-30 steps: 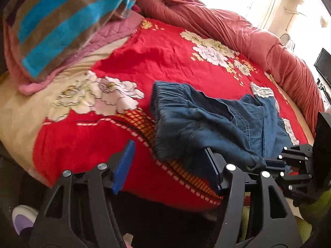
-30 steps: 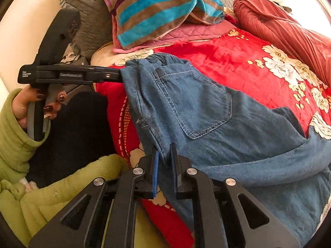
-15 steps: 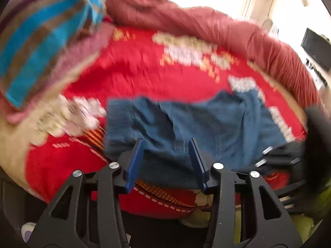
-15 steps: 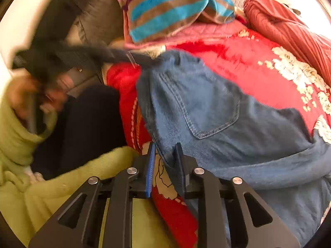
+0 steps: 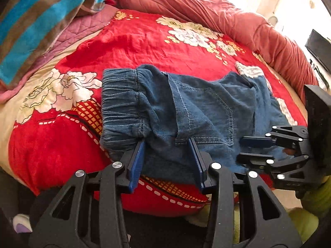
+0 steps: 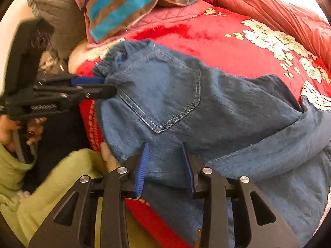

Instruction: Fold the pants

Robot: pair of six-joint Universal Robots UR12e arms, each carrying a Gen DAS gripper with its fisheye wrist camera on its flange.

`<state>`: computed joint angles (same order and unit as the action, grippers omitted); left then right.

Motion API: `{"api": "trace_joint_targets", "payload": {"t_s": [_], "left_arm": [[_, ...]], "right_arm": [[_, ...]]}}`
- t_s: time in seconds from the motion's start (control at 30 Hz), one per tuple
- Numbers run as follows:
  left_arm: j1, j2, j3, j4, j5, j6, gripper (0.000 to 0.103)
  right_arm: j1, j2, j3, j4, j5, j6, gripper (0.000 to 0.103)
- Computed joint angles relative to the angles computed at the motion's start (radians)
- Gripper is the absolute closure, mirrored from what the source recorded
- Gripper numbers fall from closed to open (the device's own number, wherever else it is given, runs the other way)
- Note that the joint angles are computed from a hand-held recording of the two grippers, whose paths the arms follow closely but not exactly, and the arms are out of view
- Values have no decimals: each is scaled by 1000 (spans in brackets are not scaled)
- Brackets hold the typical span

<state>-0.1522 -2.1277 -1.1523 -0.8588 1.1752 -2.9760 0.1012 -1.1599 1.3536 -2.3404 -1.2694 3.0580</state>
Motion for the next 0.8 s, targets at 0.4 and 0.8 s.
{"api": "trace_joint_targets", "payload": {"t_s": [0.4, 0.8], "left_arm": [[-23, 51, -28, 143, 18, -1, 44], [-97, -82, 178, -226, -171, 155, 44]], "right_arm": [[-87, -42, 19, -159, -186, 171, 54], [-125, 96, -195, 18, -307, 214, 42]]}}
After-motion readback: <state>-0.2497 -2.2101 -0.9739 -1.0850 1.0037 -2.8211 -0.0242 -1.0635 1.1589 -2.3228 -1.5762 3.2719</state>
